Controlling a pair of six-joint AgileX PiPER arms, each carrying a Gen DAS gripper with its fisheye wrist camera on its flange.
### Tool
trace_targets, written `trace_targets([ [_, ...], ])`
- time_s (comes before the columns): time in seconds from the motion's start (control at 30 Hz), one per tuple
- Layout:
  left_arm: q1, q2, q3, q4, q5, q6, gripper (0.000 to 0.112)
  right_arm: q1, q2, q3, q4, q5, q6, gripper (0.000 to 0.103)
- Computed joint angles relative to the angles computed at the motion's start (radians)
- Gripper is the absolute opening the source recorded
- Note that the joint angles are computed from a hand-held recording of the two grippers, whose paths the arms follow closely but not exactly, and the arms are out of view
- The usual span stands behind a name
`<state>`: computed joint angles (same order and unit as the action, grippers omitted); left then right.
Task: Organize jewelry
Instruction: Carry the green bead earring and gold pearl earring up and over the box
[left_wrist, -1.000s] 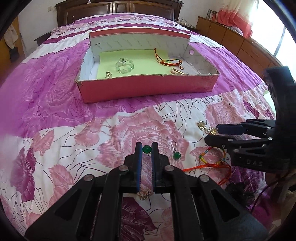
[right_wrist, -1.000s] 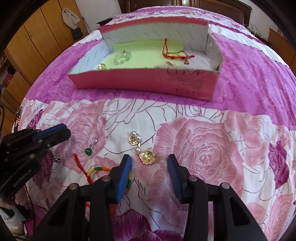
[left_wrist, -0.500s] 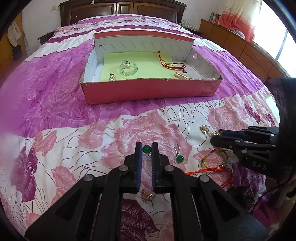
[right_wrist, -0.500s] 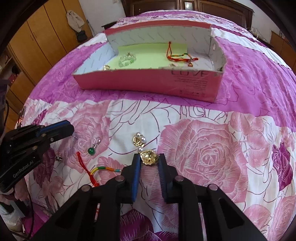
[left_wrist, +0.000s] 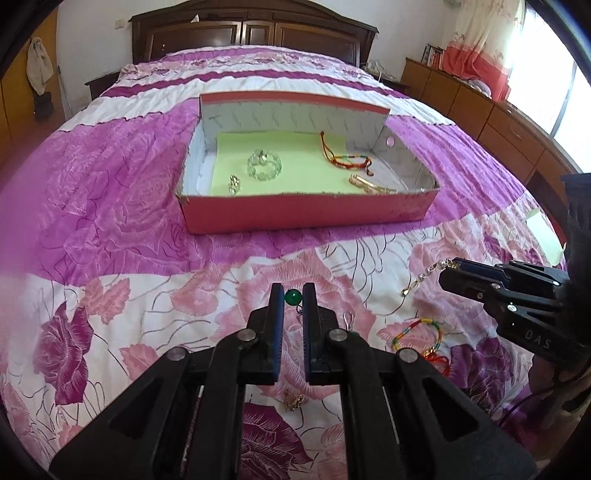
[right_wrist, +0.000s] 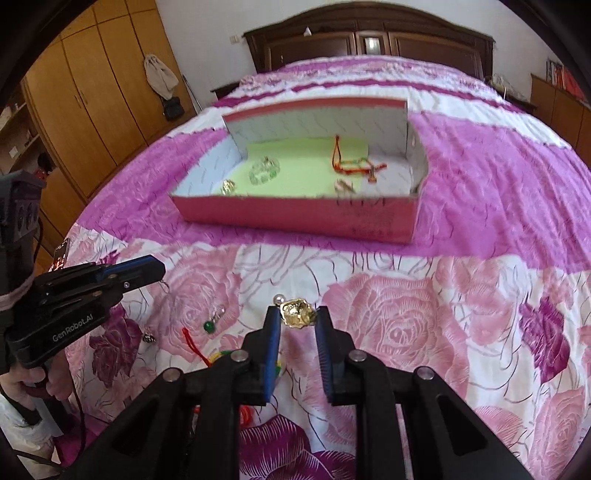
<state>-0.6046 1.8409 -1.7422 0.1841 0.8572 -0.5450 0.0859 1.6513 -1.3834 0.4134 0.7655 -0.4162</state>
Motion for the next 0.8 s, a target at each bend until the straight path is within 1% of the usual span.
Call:
trace_targets([
  [0.3,0.003,-0.009,-0.010,0.063,-0.044,-0.061,0.001,-0.005,-0.061,0.055,0.138,-0.125,-0.099,0.021],
  [0.47,0.001,-0.012,-0.018,0.104,-0.074,-0.085,0.001,-0.013,-0.076,0.064,0.216,-0.173,-0.152,0.021],
  [0.6,-0.001,-0.007,-0.041,0.137,-0.088,-0.100,0.001,-0.013,-0.075,0.060,0.242,-0.209,-0.171,0.021],
  [0.7,-0.005,0.003,-0.061,0.174,-0.101,-0.124,0.001,-0.022,-0.073,0.056,0.282,-0.220,-0.200,0.021],
  [0.8,0.001,0.011,-0.075,0.180,-0.119,-0.127,0.001,-0.026,-0.068,0.050,0.303,-0.232,-0.216,0.021],
])
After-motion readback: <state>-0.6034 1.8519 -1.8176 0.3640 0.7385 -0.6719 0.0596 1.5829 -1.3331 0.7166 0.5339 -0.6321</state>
